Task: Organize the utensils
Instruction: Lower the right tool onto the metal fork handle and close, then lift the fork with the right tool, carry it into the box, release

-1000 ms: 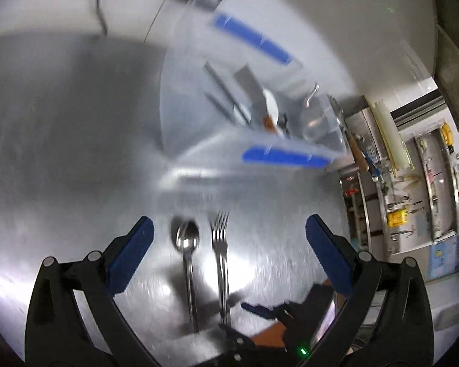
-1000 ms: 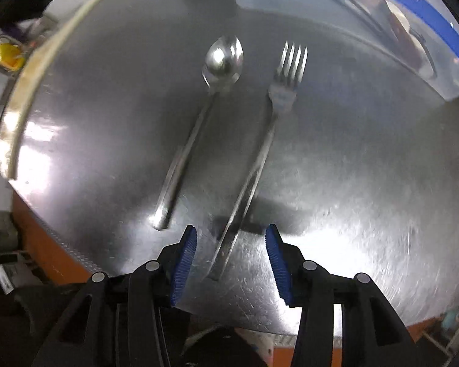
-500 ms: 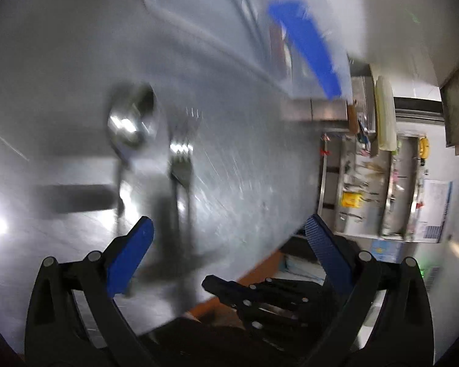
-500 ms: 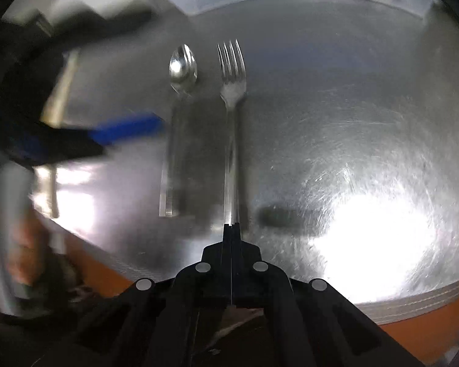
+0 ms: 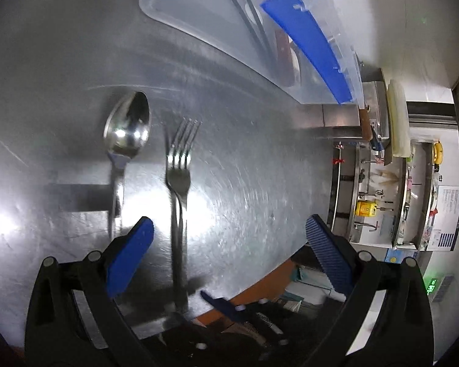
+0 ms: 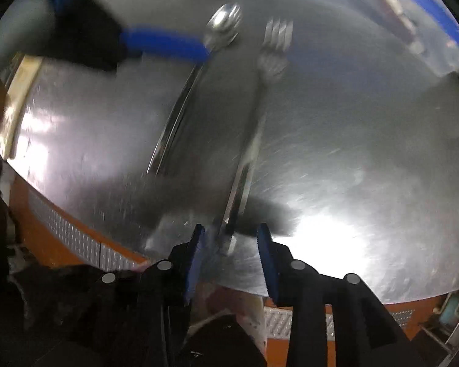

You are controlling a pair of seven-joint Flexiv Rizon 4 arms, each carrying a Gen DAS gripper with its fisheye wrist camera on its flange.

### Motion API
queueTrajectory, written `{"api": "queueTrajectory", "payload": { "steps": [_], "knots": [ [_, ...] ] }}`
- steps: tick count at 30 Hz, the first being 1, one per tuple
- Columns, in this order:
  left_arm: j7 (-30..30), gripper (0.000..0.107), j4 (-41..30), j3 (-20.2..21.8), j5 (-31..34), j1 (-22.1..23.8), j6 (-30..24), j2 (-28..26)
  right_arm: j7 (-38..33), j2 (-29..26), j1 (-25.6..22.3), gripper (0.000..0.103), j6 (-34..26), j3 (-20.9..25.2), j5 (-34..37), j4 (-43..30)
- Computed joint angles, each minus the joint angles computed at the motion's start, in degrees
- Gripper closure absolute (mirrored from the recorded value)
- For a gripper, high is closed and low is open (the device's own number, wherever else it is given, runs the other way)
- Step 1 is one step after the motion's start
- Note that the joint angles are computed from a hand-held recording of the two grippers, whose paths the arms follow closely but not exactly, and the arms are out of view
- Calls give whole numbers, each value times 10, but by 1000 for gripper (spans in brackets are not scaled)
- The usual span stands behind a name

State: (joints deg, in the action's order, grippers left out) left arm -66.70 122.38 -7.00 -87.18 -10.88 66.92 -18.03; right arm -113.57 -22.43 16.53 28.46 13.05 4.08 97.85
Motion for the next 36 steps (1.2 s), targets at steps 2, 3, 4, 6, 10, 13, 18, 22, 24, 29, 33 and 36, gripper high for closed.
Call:
{"api": "queueTrajectory", "payload": {
  "steps": [2, 3, 4, 6, 10, 13, 18, 22, 24, 29, 33, 36],
  "knots": [
    [-7, 11, 1, 1, 9, 3, -8, -3, -6, -4, -3, 89, 11, -1, 1, 2],
    [-9, 11, 2, 1, 12, 5, -12, -4, -3, -5, -6, 90, 8, 1, 12, 2],
    [-8, 11, 1, -1, 8, 7, -21, -8, 1, -13, -19, 91, -6, 6, 20, -11],
    [-7, 11, -5, -6, 1, 10, -35, -19, 2, -34, -25, 92, -49, -6, 40, -61],
    [25, 11, -16, -13, -41, 10, -62, -37, -6, -66, -58, 102, -119, -7, 85, -124],
    [20, 11, -25, -12, -23, 7, -56, -48, -12, -73, -59, 102, -116, -14, 75, -133],
    [-22, 11, -23, -6, 57, 10, -43, -44, -28, -49, -49, 70, -40, -10, 50, -68],
    [-39, 11, -22, -11, 87, 18, -36, -41, -37, -38, -20, 69, 50, -13, -12, 6],
    [-41, 11, -18, -15, 90, 22, -38, -40, -46, -40, -25, 89, 57, -10, -12, 13],
    [-34, 11, -10, -24, 81, 24, -53, -39, -42, -36, -46, 91, 41, -15, -4, 34],
    [-26, 11, -12, -26, 83, 20, -65, -42, -60, -30, -64, 90, 27, -26, -21, 54],
    [-21, 11, -17, -28, 80, 18, -69, -45, -55, -29, -61, 76, 29, -28, -36, 69]
  ]
}}
